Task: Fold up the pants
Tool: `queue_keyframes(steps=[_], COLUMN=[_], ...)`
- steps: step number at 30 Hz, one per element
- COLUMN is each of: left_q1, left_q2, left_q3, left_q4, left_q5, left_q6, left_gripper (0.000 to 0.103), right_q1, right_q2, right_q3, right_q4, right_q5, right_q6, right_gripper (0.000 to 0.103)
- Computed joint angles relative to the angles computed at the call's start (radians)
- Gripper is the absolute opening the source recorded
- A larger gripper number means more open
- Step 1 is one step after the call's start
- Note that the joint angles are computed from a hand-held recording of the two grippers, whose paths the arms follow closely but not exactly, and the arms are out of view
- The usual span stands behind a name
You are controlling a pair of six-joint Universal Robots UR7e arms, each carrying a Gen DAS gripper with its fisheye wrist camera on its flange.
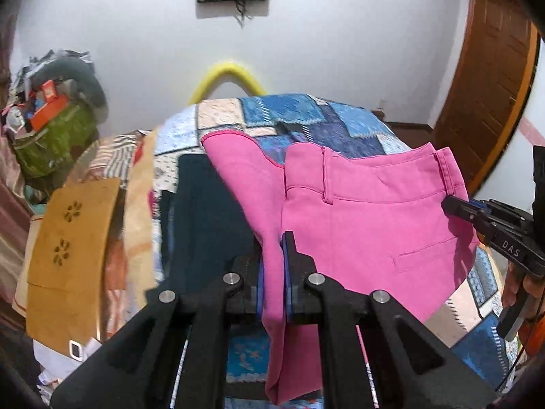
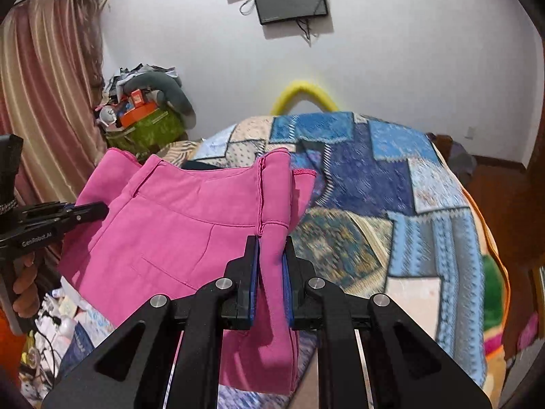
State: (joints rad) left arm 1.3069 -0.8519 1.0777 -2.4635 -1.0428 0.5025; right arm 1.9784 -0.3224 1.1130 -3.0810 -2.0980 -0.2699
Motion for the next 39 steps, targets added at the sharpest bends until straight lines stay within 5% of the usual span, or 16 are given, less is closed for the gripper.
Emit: queue_keyframes(steps=[7, 19, 27, 30, 34, 39], left_q1=[0.058, 0.181, 0.222, 0.222, 0.206, 0.168], left_q2=[0.094, 0.348, 0.432, 0.397, 0.31, 0.15], left_q3=[-0.202, -0.619, -0.743, -0.68, -0.528, -0.275], left_q4=[0.069, 0.287, 0.398, 0.36, 0.28, 0.115], left_q5=[0.019, 0.073, 0.104, 0.112, 0.139, 0.139], left_q6=[-0.014, -0.065, -0.095, -0.111, -0.103, -0.053], left_gripper=[0.01, 0.01, 0.015, 0.019, 0.021, 0.028], right_q1=[0.004, -0.012, -0.031, -0.026, -0.015, 0.012], right_q2=[0.142, 0.461, 0.513, 0.483, 0.43, 0.313], right_q3=[-0.228, -0.764, -0.84, -0.789, -0.693, -0.481], right_q4=[0.105, 0.467, 0.577, 0.578, 0.534, 0.38], right_q5=[0.021, 0.036, 0.005, -0.012, -0.039, -0.041], right_q6=[0.023, 0.066, 0.096, 0.118, 0.11, 0.067], right_gripper=[0.011, 0.011, 0.016, 0.021, 0.04, 0.042])
